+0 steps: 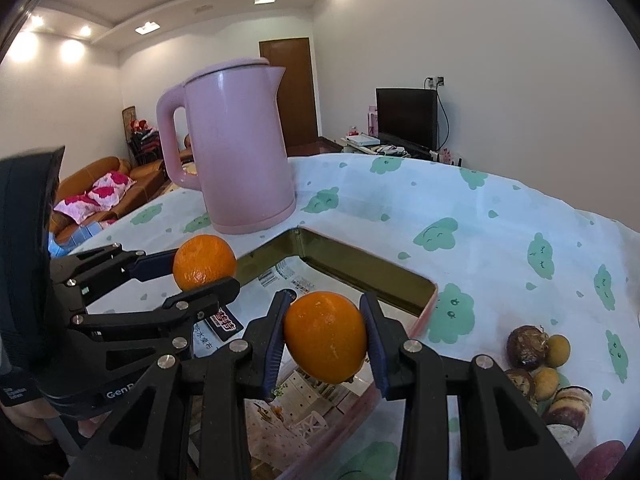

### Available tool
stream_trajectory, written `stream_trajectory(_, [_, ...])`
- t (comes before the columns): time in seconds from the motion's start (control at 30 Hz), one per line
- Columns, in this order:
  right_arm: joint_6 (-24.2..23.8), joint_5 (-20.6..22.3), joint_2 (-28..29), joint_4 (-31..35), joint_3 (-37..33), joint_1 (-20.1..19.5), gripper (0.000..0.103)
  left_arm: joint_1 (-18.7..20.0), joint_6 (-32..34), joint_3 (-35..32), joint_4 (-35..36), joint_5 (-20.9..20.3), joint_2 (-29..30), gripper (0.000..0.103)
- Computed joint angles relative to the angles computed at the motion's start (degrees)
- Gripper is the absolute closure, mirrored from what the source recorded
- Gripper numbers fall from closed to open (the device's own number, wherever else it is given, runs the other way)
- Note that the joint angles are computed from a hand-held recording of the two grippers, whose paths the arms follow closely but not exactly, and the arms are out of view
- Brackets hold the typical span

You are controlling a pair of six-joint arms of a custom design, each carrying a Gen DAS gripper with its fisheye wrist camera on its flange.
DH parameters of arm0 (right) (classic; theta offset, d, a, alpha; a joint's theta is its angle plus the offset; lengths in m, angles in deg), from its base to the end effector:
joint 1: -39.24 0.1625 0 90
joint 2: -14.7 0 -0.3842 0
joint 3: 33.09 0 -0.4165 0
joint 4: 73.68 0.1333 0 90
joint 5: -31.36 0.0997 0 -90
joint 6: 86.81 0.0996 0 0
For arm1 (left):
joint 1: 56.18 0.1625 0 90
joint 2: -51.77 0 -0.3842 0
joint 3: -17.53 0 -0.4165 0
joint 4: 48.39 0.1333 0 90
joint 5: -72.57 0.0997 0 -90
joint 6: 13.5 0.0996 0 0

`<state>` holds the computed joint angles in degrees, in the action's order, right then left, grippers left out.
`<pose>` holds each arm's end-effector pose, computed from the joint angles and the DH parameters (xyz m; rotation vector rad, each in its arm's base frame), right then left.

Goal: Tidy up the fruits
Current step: 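Lower the left gripper's orange into the tin and open it while the right gripper releases its orange there, then grasp the striped taro root with the left gripper while the right gripper grasps the purple turnip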

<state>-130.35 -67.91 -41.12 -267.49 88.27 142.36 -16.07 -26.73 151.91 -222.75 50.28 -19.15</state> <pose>0.2339 -0.4871 0.0858 1.2105 -2.4048 0.8438 -0.1747 -0.4419 0.1533 0.4094 2.0530 -1.0560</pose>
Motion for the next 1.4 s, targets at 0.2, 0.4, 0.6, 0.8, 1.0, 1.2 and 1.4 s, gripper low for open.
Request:
stream_trajectory(0.2, [-0.2, -1.1, 1.0, 0.2, -0.7, 0.2, 0.065, 0.1, 0.5, 0.2, -0.3, -0.5, 0.3, 0.053])
stream_trajectory(0.4, [0.5, -1.2, 1.0, 1.0, -1.1, 0.1, 0.064, -0.1, 0.5, 0.3, -0.5, -0.4, 0.6, 0.049])
stream_trajectory(0.6, [1.5, -0.5, 0.5, -0.5, -0.6, -0.4, 0.050, -0.9, -0.1, 1.3, -1.4, 0.4, -0.2, 0.041])
stream_trajectory(0.8, [2.7, 0.5, -3.9, -2.0, 2.6, -0.8, 0.045, -4.1, -0.1, 2.9, -5.7, 3.0, -0.9, 0.027])
stream_trajectory(1.0, [-0.2, -1.1, -12.5, -5.8, 8.6, -2.7, 0.041, -8.2, 0.3, 3.7, -9.7, 2.2, 0.3, 0.019])
stream_trajectory(1.2, [-3.4, -4.9, -20.3, -11.7, 13.4, -7.1, 0.036, -10.2, -0.6, 1.9, -12.2, -0.6, 5.2, 0.014])
stream_trajectory(1.4, [-2.4, -5.8, -24.6, -9.7, 14.4, -11.3, 0.036, -11.7, -1.3, -1.4, -10.9, -4.5, 10.9, 0.014])
